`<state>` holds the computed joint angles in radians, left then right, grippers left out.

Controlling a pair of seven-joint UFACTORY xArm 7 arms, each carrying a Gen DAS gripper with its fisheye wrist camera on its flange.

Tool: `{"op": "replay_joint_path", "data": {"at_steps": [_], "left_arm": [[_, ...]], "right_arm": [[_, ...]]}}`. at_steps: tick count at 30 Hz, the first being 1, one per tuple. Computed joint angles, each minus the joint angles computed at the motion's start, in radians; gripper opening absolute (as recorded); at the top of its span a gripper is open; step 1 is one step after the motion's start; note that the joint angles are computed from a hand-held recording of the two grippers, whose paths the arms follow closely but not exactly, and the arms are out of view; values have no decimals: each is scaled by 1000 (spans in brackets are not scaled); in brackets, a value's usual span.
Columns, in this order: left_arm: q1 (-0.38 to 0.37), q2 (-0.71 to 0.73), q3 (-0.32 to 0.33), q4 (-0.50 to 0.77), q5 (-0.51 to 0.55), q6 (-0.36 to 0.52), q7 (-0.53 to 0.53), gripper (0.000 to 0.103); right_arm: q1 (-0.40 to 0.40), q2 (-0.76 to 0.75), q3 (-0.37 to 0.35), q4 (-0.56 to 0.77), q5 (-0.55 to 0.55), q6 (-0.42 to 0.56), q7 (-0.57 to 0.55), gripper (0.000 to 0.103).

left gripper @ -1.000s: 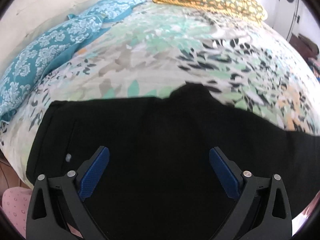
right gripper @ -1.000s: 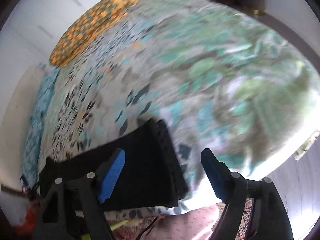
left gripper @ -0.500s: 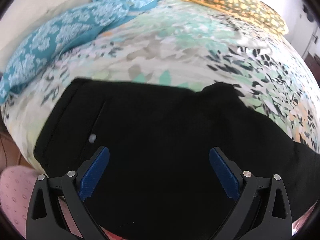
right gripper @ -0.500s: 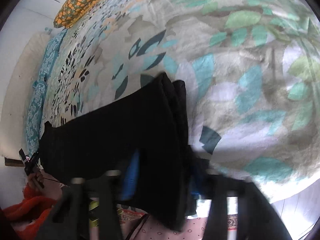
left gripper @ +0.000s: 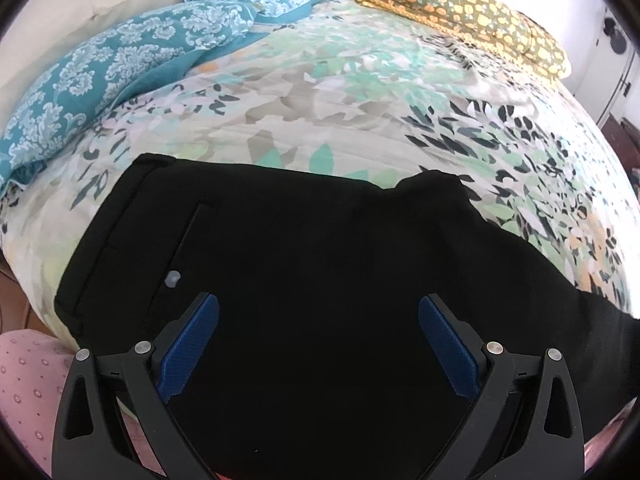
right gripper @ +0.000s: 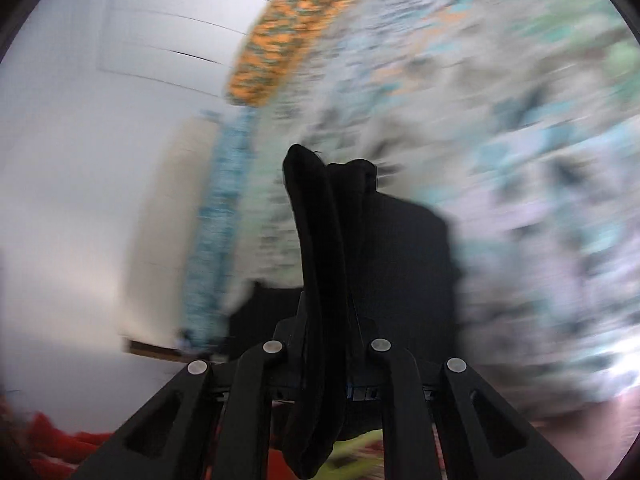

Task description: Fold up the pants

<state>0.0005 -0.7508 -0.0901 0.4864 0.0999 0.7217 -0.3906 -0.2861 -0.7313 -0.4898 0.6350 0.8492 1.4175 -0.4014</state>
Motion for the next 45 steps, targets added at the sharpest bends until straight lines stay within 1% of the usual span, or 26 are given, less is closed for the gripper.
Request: {"op": "replay_joint_path", "data": {"at_steps": [3, 5, 6, 8, 10, 12, 13, 14, 16, 18, 20, 21, 22, 23, 24, 26, 27, 28, 30, 31, 33, 35, 37, 39, 42, 45], "left_arm": [[-1, -9, 17, -2, -11, -4, 8, 101], [2, -25, 33, -6, -17, -4, 20, 101], [5, -34, 39, -8, -22, -3, 25, 101], [9, -53, 54, -14, -35, 3, 35, 101], [11, -65, 74, -19, -56, 7, 46, 101], [11, -71, 85, -24, -79, 10, 52, 101], [4, -72, 97, -26, -97, 13, 62, 101], [-2, -73, 103, -26, -110, 15, 72, 101], [-20, -81, 110, -29, -135, 14, 97, 101], [-57, -96, 123, -34, -170, 4, 137, 101], [-116, -107, 147, -35, -229, -3, 190, 101], [-141, -115, 153, -36, -257, -2, 210, 101], [-199, -122, 175, -37, -312, -10, 249, 101], [-232, -124, 188, -35, -348, -11, 279, 100], [-289, -120, 199, -31, -396, -13, 320, 100], [-344, -99, 179, -18, -439, -12, 374, 100], [-352, -82, 149, -10, -439, -15, 386, 94], [-353, -66, 127, -3, -435, -13, 394, 82], [-368, -18, 108, 18, -441, 8, 412, 63], [-374, 8, 105, 27, -451, 20, 417, 58], [-370, 41, 86, 37, -460, 24, 415, 53], [-371, 57, 75, 39, -461, 22, 427, 44], [-373, 78, 67, 49, -460, 26, 441, 23], [-360, 101, 54, 62, -445, 29, 439, 7], [-345, 82, 51, 60, -444, 39, 424, 2], [-309, 7, 43, 46, -410, 59, 392, 2]], "right_arm": [[89, -91, 128, -142, 243, -114, 36, 13], [207, -85, 233, -194, 410, -211, 15, 13], [256, -67, 269, -199, 459, -248, -4, 13], [367, 26, 381, -172, 555, -345, -45, 13], [442, 108, 461, -132, 594, -426, -60, 14], [498, 196, 552, -79, 564, -527, -41, 26], [517, 247, 590, -45, 519, -565, 5, 46], [530, 268, 594, -33, 499, -579, 25, 60], [554, 259, 578, -34, 497, -599, 28, 61], [556, 191, 566, -56, 452, -652, 38, 64], [530, 95, 559, -91, 342, -697, 82, 75], [511, 56, 559, -106, 278, -713, 111, 77], [482, 13, 561, -124, 202, -724, 142, 79], [437, -30, 563, -143, 142, -720, 161, 80], [412, -115, 524, -176, 46, -675, 198, 80], [365, -233, 513, -233, -53, -642, 263, 80], [346, -284, 499, -258, -93, -627, 285, 80], [329, -346, 485, -290, -132, -603, 308, 80], [322, -415, 484, -332, -178, -588, 360, 80], [328, -428, 473, -344, -191, -583, 378, 80], [338, -450, 422, -344, -224, -564, 388, 80], [375, -431, 416, -332, -247, -607, 384, 80], [412, -416, 427, -326, -270, -641, 394, 80], [451, -399, 420, -330, -285, -671, 400, 80], [476, -409, 400, -337, -326, -669, 422, 80], [477, -444, 403, -340, -378, -668, 435, 80]]}}
